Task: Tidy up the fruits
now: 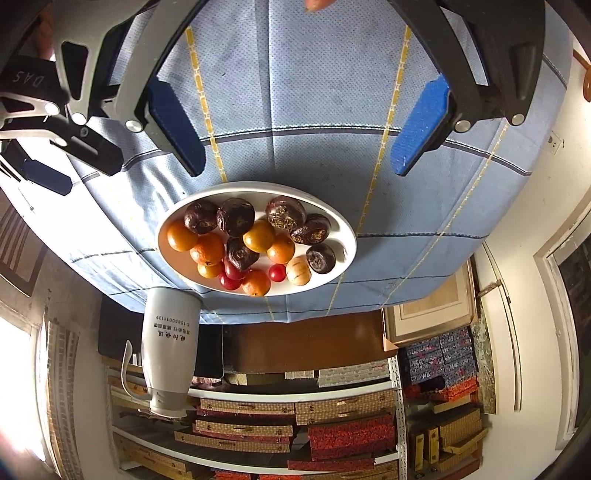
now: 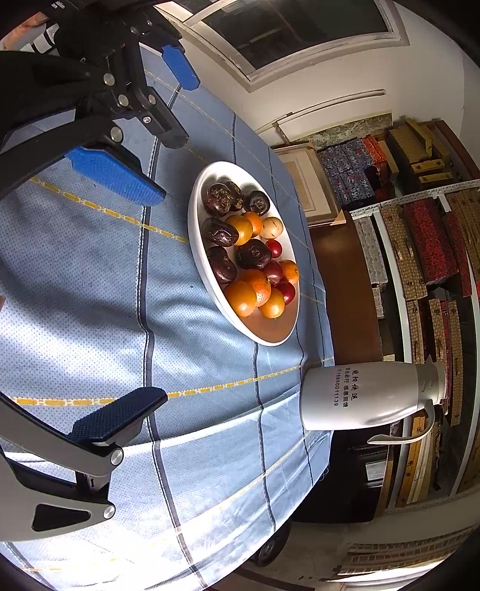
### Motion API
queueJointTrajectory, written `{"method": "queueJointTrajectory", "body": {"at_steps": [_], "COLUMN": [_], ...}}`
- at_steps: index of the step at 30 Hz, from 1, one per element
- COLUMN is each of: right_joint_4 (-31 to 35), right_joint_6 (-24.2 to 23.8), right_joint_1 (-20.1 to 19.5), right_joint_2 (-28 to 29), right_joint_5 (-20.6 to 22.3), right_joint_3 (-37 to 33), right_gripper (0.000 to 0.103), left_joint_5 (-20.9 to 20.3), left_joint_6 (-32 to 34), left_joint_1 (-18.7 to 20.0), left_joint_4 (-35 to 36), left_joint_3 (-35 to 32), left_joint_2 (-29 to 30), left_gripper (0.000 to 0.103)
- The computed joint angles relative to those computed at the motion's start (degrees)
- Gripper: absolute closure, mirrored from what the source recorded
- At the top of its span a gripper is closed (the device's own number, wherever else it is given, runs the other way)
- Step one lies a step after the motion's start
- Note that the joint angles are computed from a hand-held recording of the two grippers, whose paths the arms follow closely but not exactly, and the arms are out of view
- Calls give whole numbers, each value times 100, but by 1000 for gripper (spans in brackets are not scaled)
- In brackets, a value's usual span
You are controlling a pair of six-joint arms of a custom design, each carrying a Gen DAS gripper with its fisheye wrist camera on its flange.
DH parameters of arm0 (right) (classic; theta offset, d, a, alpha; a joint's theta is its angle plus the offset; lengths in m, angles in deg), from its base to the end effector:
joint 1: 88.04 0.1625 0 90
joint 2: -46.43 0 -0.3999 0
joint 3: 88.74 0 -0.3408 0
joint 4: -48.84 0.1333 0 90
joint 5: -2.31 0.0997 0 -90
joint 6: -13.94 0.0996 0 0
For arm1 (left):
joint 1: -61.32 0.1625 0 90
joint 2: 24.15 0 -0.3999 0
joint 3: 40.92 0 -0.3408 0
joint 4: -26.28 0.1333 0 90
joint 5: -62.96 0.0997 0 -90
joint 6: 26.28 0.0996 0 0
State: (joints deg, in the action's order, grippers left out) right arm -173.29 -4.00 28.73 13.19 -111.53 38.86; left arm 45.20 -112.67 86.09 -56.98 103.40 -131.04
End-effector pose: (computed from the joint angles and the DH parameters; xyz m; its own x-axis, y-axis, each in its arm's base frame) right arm 0.2827 -0.3538 0.0309 -0.7734 -0.3991 0.4926 -0.6246 0.6126 -0.4843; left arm -0.0904 -0.2930 0.2468 -0.6201 -0.2650 -0.7384 0.5148 0.5728 -0.6379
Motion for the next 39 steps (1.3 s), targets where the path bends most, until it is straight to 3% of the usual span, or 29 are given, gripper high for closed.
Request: {"method": "queueJointTrajectory", "body": {"at_steps": [39], "right_joint_4": [142], "right_joint_6": [53], "right_joint_1": [-17], "right_joint_2": [-17], "right_joint_5": [-49], "right_joint_3": [-33], "right_gripper": [4], "left_joint_5": [-12], "left_joint_6": [137], "left_joint_1": [73], "left_joint_4": [-182], "left_joint_3": [17], "left_joint_2": [44], "left_gripper": [5]}}
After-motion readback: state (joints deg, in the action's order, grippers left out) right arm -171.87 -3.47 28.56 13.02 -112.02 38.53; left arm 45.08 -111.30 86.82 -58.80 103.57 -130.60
